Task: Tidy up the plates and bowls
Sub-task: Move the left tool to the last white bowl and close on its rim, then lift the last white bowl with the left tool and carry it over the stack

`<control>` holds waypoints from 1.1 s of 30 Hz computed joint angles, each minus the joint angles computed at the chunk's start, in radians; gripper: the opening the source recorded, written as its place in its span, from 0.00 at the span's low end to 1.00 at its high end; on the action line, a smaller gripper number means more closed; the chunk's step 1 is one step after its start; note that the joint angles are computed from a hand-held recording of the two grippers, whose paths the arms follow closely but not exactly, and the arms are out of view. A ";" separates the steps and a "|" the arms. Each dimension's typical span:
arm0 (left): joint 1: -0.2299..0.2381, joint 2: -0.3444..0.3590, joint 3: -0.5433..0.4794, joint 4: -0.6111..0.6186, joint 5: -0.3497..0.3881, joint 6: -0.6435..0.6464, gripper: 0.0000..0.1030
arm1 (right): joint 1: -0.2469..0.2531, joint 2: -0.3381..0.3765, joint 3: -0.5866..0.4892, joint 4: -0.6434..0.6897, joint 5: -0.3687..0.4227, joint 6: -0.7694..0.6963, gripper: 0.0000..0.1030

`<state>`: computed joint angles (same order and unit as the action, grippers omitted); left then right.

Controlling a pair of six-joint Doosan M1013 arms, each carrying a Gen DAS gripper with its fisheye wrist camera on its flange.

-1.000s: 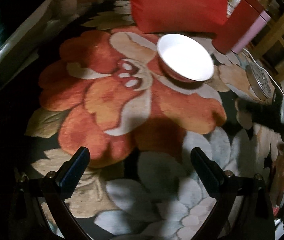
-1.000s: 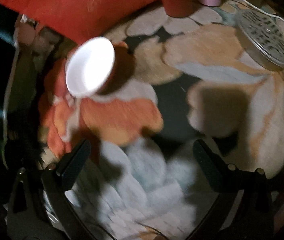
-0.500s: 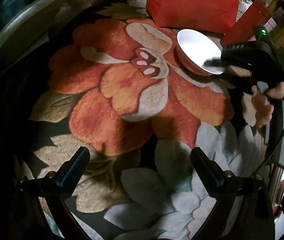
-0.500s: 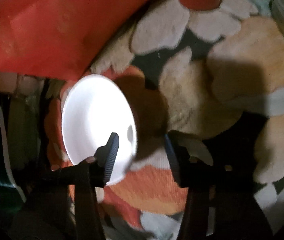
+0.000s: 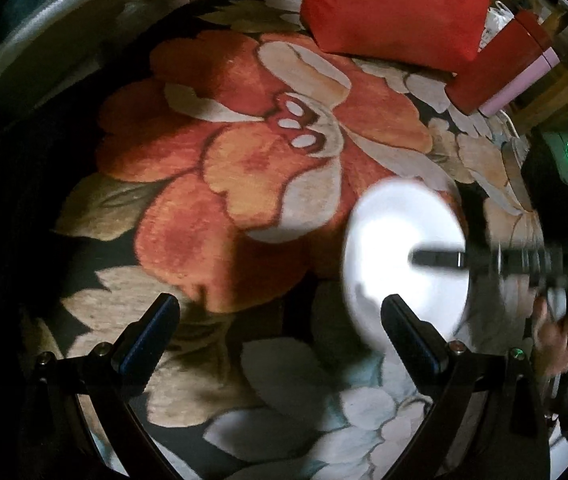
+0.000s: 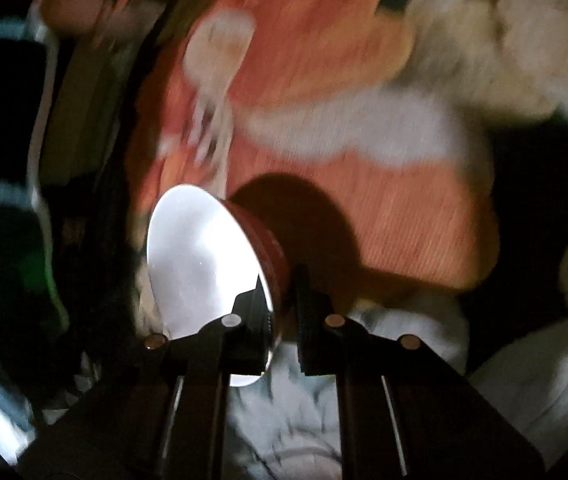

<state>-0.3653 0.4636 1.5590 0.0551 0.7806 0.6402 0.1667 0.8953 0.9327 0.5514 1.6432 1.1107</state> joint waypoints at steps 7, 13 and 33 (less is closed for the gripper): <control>-0.018 0.052 -0.038 -0.060 0.021 0.072 0.80 | 0.008 -0.076 0.115 -0.056 -0.067 -0.077 0.13; -0.029 0.077 -0.067 -0.083 0.040 0.137 0.34 | 0.032 -0.140 0.207 -0.152 -0.245 -0.155 0.13; -0.101 0.079 -0.227 -0.067 0.059 0.214 0.19 | -0.079 -0.278 0.300 -0.106 -0.345 -0.073 0.10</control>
